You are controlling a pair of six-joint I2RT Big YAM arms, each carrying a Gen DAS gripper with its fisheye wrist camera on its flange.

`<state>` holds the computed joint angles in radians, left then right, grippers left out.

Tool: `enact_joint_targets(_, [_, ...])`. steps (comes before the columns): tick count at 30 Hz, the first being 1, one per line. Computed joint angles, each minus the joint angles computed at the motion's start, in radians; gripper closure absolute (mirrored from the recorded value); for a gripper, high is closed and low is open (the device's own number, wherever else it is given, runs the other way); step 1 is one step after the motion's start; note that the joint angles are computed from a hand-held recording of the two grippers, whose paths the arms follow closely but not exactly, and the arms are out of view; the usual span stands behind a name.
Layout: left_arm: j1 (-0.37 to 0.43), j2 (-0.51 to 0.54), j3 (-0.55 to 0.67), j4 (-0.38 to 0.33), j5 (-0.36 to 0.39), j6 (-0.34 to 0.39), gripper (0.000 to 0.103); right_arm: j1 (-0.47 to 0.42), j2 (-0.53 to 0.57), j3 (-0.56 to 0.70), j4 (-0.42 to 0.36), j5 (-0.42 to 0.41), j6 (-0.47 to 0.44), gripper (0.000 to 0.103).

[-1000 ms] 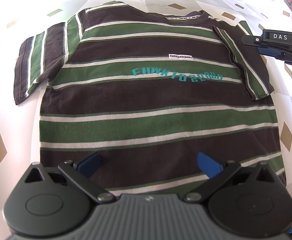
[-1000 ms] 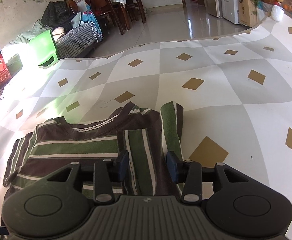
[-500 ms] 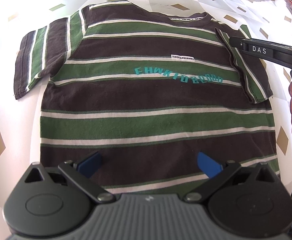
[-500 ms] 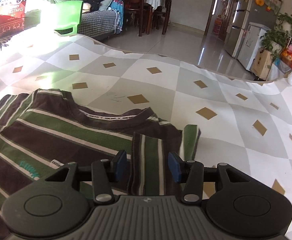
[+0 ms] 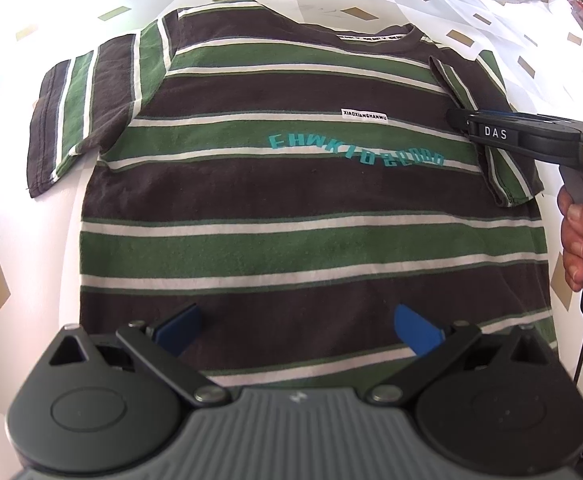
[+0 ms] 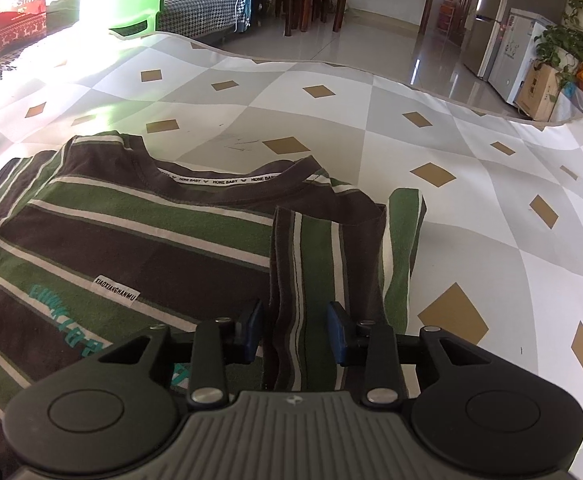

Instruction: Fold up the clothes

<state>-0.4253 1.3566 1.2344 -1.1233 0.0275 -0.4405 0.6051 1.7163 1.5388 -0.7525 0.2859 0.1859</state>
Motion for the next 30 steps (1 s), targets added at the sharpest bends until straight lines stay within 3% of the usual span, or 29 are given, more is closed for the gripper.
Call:
enact_joint_targets(4, [-0.002,0.002,0.002,0.000,-0.003,-0.002,0.000,0.003,0.002,0.008,-0.009,0.023,-0.002,0.096])
enact_joint_targets(7, [-0.002,0.001,0.000,0.000,-0.005,-0.002,0.000,0.001,-0.006,0.004,-0.007,0.037,0.001,0.097])
enact_joint_targets(21, [-0.008,0.003,-0.005,0.006,-0.022,0.005,0.000,-0.093,-0.111,-0.053,0.032,0.166,0.120,0.098])
enact_joint_targets(25, [-0.013,0.004,-0.006,0.006,-0.032,0.009,0.000,-0.137,-0.126,-0.064,-0.021,0.255,0.176,0.097])
enact_joint_targets(27, [-0.014,0.004,-0.007,0.007,-0.034,0.012,0.000,-0.154,-0.127,-0.064,-0.069,0.295,0.219,0.091])
enact_joint_targets(28, [-0.014,0.004,-0.007,0.007,-0.034,0.013,0.000,-0.161,-0.130,-0.066,-0.088,0.313,0.244,0.080])
enact_joint_targets(30, [-0.013,0.004,-0.007,0.008,-0.038,0.011,0.000,-0.174,-0.148,-0.085,-0.083,0.293,0.263,0.079])
